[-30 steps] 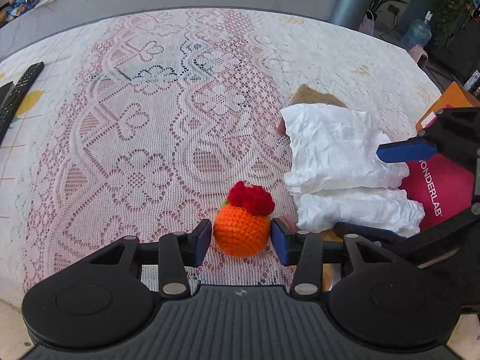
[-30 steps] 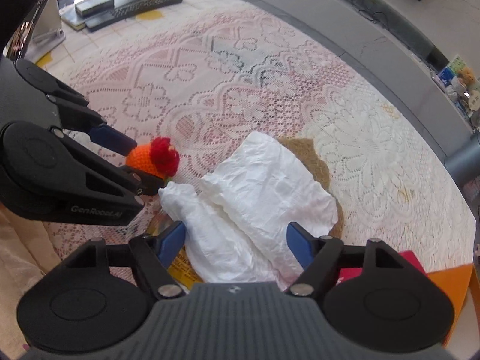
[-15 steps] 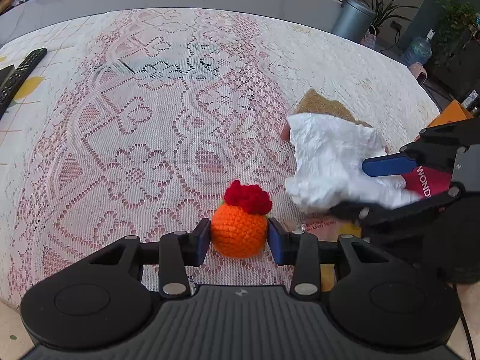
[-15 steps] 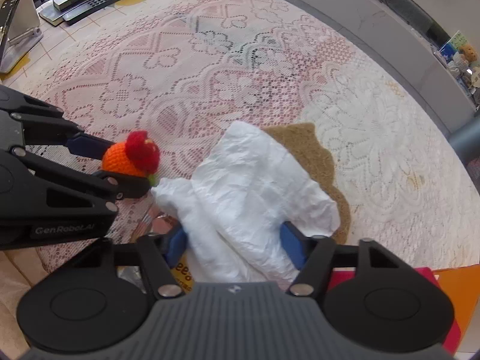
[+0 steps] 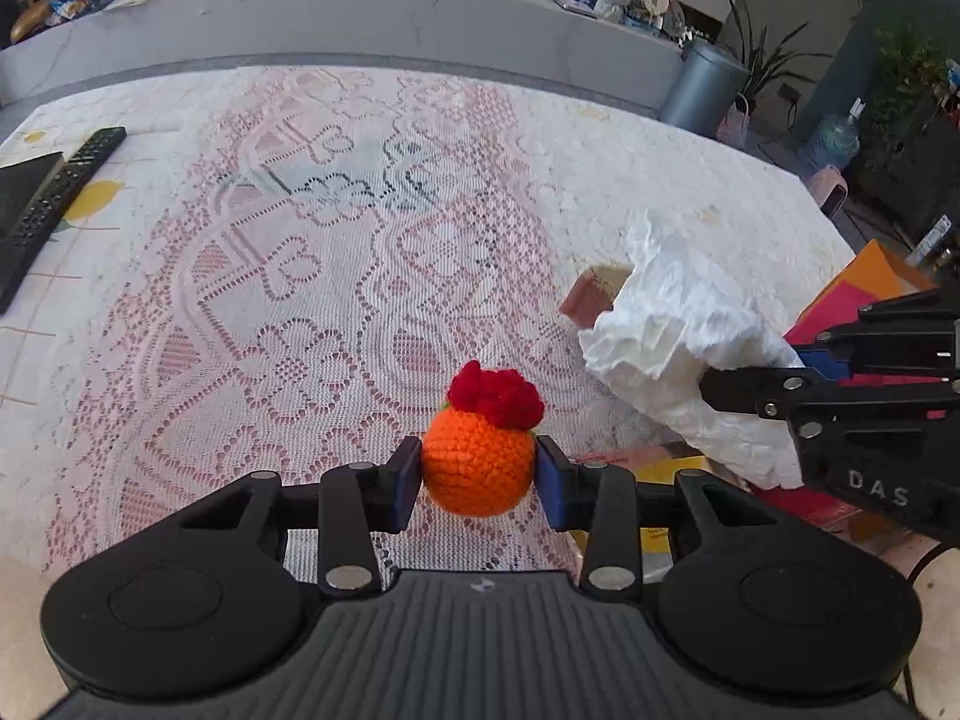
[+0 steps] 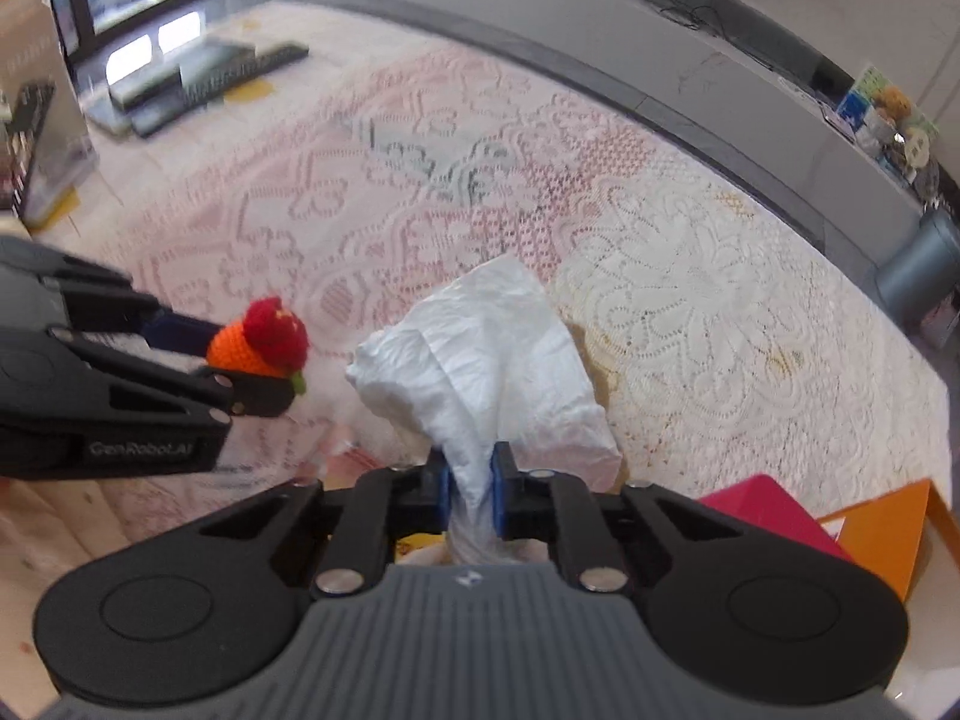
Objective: Organize soft objects
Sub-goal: 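Carry the ball and cloth into the orange box and open both grippers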
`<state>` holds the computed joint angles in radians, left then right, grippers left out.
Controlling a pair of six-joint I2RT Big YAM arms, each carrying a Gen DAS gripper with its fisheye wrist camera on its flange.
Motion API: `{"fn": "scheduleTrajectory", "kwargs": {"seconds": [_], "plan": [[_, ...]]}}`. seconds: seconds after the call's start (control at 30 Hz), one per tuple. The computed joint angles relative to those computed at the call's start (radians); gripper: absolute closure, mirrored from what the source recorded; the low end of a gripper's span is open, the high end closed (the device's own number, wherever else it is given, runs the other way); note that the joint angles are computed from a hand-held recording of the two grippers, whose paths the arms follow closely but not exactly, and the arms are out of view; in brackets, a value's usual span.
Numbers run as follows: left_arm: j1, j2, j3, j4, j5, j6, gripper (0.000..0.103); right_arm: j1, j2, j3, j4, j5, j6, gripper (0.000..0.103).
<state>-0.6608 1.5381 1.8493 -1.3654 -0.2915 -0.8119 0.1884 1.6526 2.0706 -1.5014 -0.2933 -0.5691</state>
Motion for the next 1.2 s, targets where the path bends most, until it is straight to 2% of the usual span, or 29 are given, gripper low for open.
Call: {"fn": "scheduleTrajectory", "kwargs": {"seconds": [0.1, 0.2, 0.3, 0.43, 0.6, 0.8, 0.97, 1.1, 1.2], "plan": [[-0.026, -0.010, 0.016, -0.011, -0.022, -0.038, 0.058, -0.021, -0.039, -0.018, 0.029, -0.056, 0.043, 0.092], [-0.056, -0.023, 0.027, -0.016, -0.046, -0.084, 0.058, -0.060, -0.055, 0.000, 0.006, -0.149, 0.126, 0.092], [-0.092, -0.023, 0.056, -0.040, -0.078, -0.117, 0.058, -0.096, -0.090, -0.013, 0.011, -0.201, 0.183, 0.092], [-0.138, -0.014, 0.105, -0.066, -0.120, -0.137, 0.058, -0.163, -0.166, -0.084, 0.059, -0.265, 0.214, 0.092], [-0.197, 0.015, 0.182, -0.106, -0.169, -0.158, 0.058, -0.250, -0.212, -0.118, 0.042, -0.348, 0.260, 0.092], [-0.258, 0.059, 0.276, -0.124, -0.203, -0.148, 0.058, -0.338, -0.288, -0.193, 0.059, -0.399, 0.267, 0.092], [-0.291, 0.116, 0.368, -0.106, -0.169, -0.111, 0.058, -0.420, -0.321, -0.233, 0.063, -0.412, 0.263, 0.092], [-0.313, 0.210, 0.511, -0.123, -0.151, -0.045, 0.058, -0.494, -0.320, -0.240, 0.059, -0.424, 0.270, 0.092], [-0.315, 0.307, 0.667, -0.148, -0.099, 0.007, 0.058, -0.562, -0.293, -0.203, 0.033, -0.428, 0.241, 0.092]]}}
